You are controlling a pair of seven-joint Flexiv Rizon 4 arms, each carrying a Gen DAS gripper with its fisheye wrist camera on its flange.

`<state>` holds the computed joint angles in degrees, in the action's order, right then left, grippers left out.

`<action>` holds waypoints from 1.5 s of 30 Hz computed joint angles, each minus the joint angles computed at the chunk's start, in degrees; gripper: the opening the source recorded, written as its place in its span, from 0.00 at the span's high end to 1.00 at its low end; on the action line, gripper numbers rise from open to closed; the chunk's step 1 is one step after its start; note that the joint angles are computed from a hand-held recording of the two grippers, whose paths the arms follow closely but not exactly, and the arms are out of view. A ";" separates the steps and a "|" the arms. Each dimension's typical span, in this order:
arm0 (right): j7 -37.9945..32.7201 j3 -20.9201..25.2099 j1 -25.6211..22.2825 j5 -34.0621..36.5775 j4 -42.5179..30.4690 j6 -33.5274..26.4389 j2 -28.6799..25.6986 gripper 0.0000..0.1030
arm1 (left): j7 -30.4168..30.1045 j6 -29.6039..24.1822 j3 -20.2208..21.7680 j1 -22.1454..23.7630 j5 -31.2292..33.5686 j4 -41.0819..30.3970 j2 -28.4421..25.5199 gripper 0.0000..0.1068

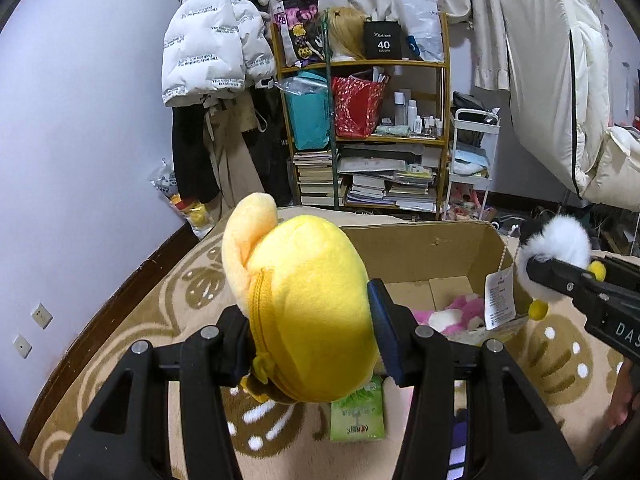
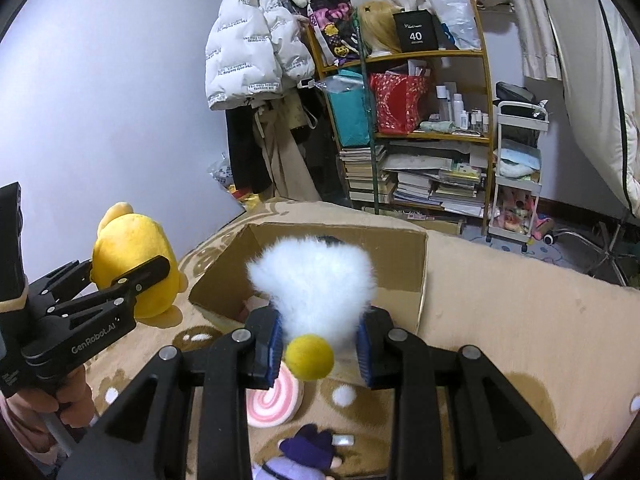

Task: Organize soft objects
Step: 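Lift the penguin plush with the right tool while the left tool lifts the yellow plush, then lower both plushes into the box and open both tools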

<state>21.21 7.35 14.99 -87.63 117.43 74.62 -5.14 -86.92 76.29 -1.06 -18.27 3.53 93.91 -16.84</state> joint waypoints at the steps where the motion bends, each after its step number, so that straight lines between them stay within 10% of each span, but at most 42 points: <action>1: -0.50 -0.15 -0.08 0.12 -0.26 0.26 -0.30 0.70 | 0.68 -0.65 -0.49 0.32 -0.54 -0.70 -0.61 0.53; 27: -11.42 -2.95 1.75 8.82 -1.70 0.52 -6.73 0.69 | 6.35 -5.02 -2.09 -0.06 -4.64 -7.11 -8.05 0.49; 39: -3.82 -3.43 0.47 2.63 -1.00 1.88 -5.27 0.69 | 17.64 -0.86 -10.34 4.15 -16.91 -3.16 -7.29 0.52; 45: -1.26 -2.78 -0.84 0.10 -1.41 2.47 -5.32 0.67 | 15.40 -4.16 -6.66 1.38 -16.29 -5.17 -8.68 0.47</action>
<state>19.95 4.57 14.14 -87.53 116.02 77.10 -10.46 -71.51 72.13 -7.72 -16.89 -12.76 88.75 -25.52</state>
